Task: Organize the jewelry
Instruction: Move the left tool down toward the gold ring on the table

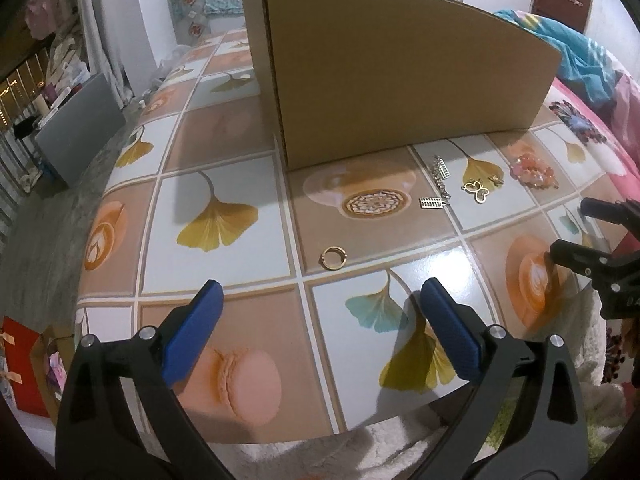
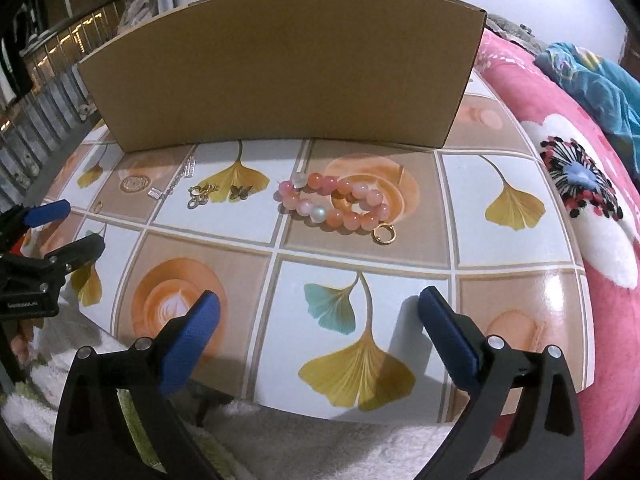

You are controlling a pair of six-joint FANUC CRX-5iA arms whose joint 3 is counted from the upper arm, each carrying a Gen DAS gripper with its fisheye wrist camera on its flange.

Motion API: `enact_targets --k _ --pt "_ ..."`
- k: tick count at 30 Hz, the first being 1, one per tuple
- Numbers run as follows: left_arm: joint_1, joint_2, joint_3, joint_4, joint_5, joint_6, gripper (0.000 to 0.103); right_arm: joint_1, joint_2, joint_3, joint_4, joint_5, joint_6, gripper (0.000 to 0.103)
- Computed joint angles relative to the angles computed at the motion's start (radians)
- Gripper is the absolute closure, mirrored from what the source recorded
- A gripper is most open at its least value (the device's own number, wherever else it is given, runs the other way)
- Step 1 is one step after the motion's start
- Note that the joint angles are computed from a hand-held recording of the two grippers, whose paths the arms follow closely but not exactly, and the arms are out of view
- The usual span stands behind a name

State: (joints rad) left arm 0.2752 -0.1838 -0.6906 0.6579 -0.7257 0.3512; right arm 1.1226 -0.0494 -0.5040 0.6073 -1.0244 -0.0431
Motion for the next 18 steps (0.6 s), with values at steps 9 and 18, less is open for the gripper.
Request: enact_targets --k 9,18 --pt "0.009 -0.018 -0.051 0.097 0.020 -0.114 0.007 0.012 0.007 -0.032 0.089 0.007 -0.090 0.006" --pt "0.059 -0.021 -0.062 0.214 -0.091 -0.253 0.009 0.035 -0.079 -0.136 0.238 0.074 -0.205 0.007"
